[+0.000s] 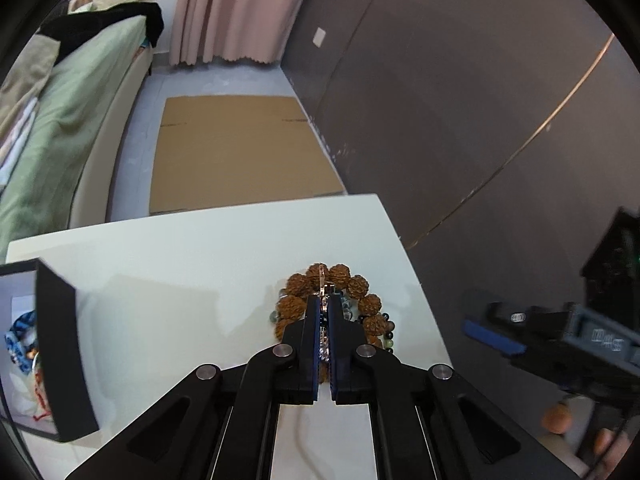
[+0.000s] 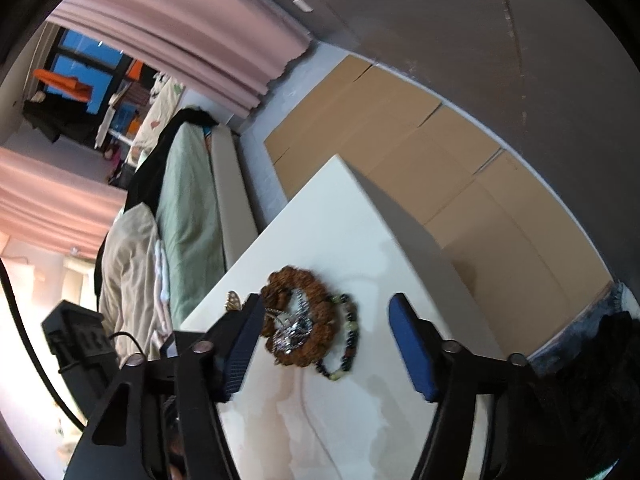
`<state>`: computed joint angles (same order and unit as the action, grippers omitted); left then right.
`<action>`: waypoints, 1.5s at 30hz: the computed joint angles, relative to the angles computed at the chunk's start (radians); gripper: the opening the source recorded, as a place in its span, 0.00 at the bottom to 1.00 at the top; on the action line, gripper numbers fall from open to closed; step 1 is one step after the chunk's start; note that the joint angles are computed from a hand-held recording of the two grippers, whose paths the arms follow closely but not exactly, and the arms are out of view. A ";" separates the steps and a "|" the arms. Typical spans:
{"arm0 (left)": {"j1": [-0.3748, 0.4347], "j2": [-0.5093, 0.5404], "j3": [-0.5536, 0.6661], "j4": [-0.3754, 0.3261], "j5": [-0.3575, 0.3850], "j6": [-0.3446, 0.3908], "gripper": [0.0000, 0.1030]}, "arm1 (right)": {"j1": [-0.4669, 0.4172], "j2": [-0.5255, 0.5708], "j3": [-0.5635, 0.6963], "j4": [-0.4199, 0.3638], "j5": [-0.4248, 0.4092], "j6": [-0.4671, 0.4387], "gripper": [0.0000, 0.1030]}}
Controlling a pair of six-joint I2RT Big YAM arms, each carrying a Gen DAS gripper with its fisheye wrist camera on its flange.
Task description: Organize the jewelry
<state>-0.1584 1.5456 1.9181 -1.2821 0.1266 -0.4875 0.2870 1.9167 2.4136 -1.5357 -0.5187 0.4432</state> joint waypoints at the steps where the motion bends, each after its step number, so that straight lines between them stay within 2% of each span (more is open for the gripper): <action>1: 0.008 -0.014 -0.016 0.011 0.011 -0.005 0.02 | 0.007 0.005 0.006 -0.003 -0.005 -0.003 0.57; 4: 0.030 -0.045 -0.054 0.038 0.070 -0.008 0.02 | 0.026 0.011 0.008 -0.006 -0.010 -0.010 0.51; 10: 0.079 -0.085 -0.127 0.046 0.177 -0.012 0.02 | 0.068 0.032 0.027 -0.023 0.004 -0.023 0.50; 20: 0.134 -0.101 -0.189 0.017 0.226 0.023 0.02 | 0.131 0.084 0.084 -0.099 0.066 -0.097 0.49; 26: 0.151 -0.111 -0.201 0.009 0.256 0.027 0.02 | 0.163 0.128 0.139 -0.148 0.182 -0.132 0.42; 28: 0.156 -0.115 -0.202 0.008 0.261 0.029 0.02 | 0.166 0.123 0.129 -0.137 0.195 -0.142 0.42; 29: 0.157 -0.115 -0.201 0.006 0.261 0.029 0.02 | 0.167 0.118 0.121 -0.132 0.197 -0.150 0.38; 30: 0.159 -0.116 -0.200 0.002 0.262 0.031 0.02 | 0.166 0.113 0.111 -0.124 0.186 -0.147 0.32; 31: 0.160 -0.116 -0.198 -0.004 0.255 0.033 0.02 | 0.163 0.103 0.095 -0.113 0.182 -0.140 0.21; 35: 0.164 -0.132 -0.208 -0.017 0.234 0.034 0.02 | 0.153 0.066 0.033 -0.062 0.224 -0.105 0.18; 38: 0.174 -0.150 -0.218 -0.017 0.234 0.035 0.02 | 0.143 0.035 -0.006 -0.014 0.211 -0.081 0.17; 40: 0.182 -0.169 -0.226 -0.011 0.243 0.032 0.02 | 0.140 0.008 -0.036 0.023 0.195 -0.076 0.13; 45: 0.214 -0.217 -0.243 0.012 0.255 0.023 0.02 | 0.135 -0.053 -0.101 0.109 0.155 -0.061 0.13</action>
